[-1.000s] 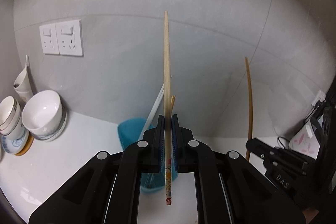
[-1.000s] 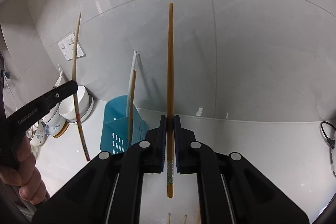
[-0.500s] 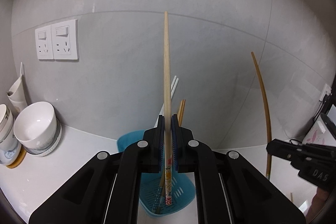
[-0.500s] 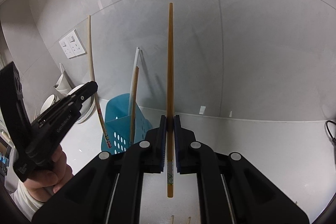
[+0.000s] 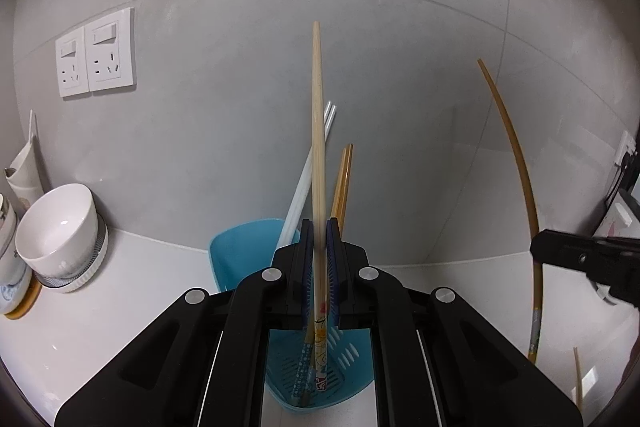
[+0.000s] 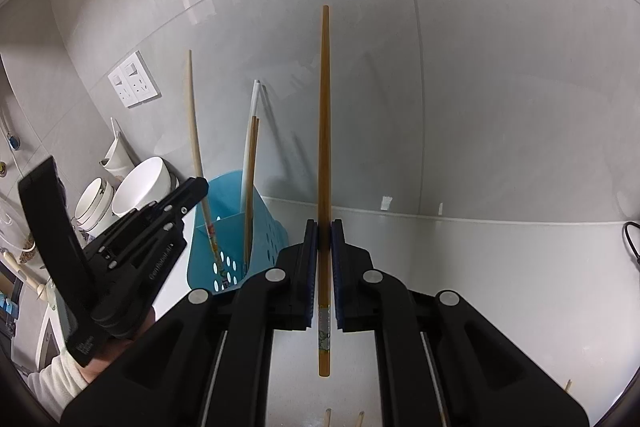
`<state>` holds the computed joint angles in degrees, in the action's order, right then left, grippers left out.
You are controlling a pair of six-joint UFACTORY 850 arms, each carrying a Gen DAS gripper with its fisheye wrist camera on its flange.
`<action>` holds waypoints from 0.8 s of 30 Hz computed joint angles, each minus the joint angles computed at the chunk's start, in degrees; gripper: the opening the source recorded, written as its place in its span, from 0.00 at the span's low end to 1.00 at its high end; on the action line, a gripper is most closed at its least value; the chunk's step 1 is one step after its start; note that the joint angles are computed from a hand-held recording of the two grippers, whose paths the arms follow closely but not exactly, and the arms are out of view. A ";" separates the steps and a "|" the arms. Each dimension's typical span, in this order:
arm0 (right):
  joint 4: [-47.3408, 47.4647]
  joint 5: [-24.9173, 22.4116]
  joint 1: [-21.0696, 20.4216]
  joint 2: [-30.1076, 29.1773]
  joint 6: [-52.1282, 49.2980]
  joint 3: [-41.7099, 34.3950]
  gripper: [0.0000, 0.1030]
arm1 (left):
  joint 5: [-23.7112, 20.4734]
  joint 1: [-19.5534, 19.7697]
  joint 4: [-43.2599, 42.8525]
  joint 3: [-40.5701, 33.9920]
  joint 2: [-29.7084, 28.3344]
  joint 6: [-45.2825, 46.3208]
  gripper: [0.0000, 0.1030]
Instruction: Organize utensils
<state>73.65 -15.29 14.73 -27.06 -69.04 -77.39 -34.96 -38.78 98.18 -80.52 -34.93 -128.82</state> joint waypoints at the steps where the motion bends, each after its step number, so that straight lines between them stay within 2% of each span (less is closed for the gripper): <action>1: 0.03 -0.03 0.01 0.01 -0.06 0.08 0.06 | 0.31 0.17 -0.09 0.01 -0.24 0.15 0.06; 7: 0.36 0.04 0.07 0.01 -0.37 0.19 0.06 | 1.39 0.16 -1.60 -0.39 -1.10 1.99 0.06; 18: 1.06 0.04 0.03 0.10 -1.08 0.61 0.06 | 2.45 0.22 -9.90 -2.27 -1.77 10.87 0.10; 20: 1.28 0.06 0.03 0.11 -1.30 0.65 0.06 | 2.04 -0.03 -12.42 -2.37 -1.33 13.01 0.16; 22: 1.59 0.09 0.03 0.12 -1.65 0.71 0.06 | 1.38 -0.30 -15.00 -2.45 -0.84 15.15 0.33; 24: 1.85 0.03 0.05 0.16 -1.97 0.77 0.06 | 0.73 -0.65 -17.67 -2.23 -0.03 16.98 0.45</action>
<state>75.50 -15.25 14.78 -26.90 -71.00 -76.62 -34.23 -39.43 80.51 -82.75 -34.96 -111.85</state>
